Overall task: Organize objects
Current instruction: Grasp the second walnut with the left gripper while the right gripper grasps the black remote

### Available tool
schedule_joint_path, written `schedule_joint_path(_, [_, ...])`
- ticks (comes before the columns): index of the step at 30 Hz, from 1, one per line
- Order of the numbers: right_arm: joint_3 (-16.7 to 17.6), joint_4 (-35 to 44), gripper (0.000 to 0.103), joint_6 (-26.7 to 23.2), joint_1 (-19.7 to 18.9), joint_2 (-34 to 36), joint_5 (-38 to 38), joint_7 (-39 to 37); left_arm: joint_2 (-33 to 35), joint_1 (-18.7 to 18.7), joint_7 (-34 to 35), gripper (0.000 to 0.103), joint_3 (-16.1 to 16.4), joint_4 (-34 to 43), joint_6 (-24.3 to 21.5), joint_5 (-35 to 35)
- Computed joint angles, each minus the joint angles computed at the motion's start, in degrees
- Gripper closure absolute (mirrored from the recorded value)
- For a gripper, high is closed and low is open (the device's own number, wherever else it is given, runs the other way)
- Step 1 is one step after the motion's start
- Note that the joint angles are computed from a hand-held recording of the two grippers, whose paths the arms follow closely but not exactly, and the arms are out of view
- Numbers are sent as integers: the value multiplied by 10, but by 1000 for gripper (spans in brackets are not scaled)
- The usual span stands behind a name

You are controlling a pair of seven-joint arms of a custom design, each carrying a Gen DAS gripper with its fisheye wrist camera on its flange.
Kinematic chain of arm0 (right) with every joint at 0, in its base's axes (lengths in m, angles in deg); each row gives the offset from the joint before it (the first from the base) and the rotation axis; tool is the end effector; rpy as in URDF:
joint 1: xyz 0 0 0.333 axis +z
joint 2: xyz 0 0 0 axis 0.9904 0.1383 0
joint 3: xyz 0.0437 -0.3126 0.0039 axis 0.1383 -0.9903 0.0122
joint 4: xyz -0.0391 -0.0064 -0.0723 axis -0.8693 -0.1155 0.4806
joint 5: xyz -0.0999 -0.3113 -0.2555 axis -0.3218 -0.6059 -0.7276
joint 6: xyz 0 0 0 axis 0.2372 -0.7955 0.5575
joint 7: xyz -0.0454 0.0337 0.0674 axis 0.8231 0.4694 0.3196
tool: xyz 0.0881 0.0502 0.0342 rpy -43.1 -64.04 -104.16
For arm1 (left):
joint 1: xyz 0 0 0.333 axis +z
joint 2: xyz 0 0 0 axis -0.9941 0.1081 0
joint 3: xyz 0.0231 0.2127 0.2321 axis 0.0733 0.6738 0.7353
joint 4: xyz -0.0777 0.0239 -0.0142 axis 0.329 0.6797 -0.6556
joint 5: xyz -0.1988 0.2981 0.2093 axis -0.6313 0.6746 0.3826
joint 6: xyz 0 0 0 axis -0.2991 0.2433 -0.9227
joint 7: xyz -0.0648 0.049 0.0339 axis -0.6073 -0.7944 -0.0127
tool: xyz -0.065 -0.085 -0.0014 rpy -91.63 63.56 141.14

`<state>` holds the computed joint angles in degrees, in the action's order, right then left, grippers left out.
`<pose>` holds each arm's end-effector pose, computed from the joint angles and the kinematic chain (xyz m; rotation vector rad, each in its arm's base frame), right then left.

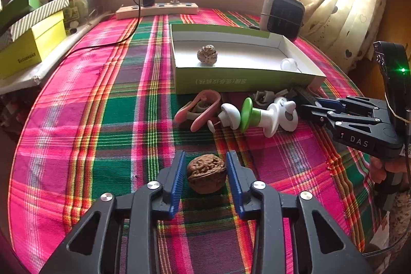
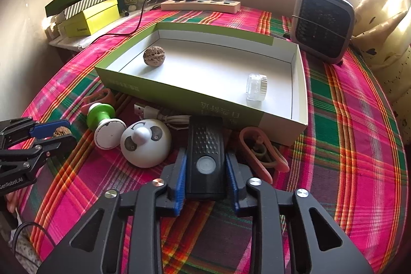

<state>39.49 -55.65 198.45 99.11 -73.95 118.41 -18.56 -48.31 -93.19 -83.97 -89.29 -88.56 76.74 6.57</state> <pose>0.5996 0.2775 0.3812 -2.3282 0.8691 -0.2839 0.4782 -0.2438 0.3934 -2.0721 1.5104 -0.7127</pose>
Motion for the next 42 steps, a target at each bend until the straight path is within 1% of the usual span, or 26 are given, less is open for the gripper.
schedule_joint_path(22, [0, -3, 75, 5, 0, -1, -1, 6, -1, 1, 1, 75, 1, -2, 3, 1])
schedule_joint_path(29, [3, -10, 75, 16, -2, -7, 11, 1, -4, -1, 9, 75, -1, 5, -6, 1])
schedule_joint_path(42, [-1, -7, 75, 1, 0, -21, 26, -8, -10, 7, 30, 75, 1, 24, -1, -9])
